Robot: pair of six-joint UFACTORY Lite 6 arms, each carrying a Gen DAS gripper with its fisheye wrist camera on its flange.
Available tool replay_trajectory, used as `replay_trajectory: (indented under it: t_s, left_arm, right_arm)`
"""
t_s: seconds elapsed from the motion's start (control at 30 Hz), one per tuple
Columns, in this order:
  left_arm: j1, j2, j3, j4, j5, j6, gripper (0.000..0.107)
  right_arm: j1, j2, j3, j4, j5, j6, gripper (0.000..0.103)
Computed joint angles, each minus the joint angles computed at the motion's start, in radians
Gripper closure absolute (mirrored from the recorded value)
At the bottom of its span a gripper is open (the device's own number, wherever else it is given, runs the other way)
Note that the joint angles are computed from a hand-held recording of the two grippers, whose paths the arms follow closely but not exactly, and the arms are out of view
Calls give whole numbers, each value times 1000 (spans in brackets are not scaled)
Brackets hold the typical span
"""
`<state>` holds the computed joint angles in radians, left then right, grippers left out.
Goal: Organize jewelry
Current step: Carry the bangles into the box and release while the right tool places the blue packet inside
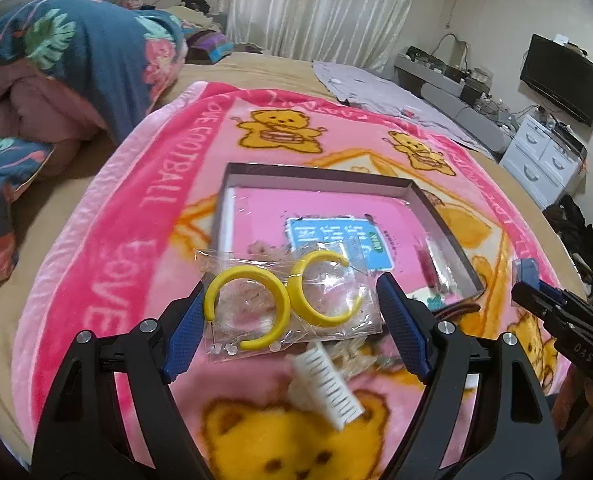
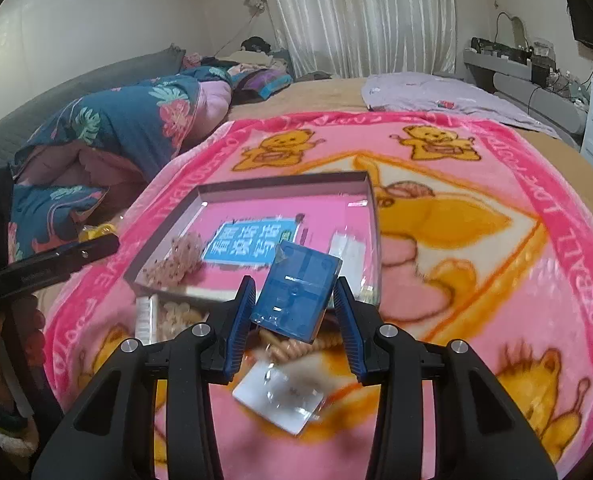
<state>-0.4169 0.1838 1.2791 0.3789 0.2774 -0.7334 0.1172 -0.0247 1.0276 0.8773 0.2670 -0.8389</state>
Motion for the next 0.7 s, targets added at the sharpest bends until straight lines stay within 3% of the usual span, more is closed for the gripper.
replay_trajectory:
  t_s: [0.27,0.7]
  left_arm:
    - [-22,216,244,-179,49,200,34]
    - [-52,497,534,-317,137,401,34]
  right_arm:
    - [-19,131,148,-85,4,68,64]
    - [-52,366,394,-232,50,216,64]
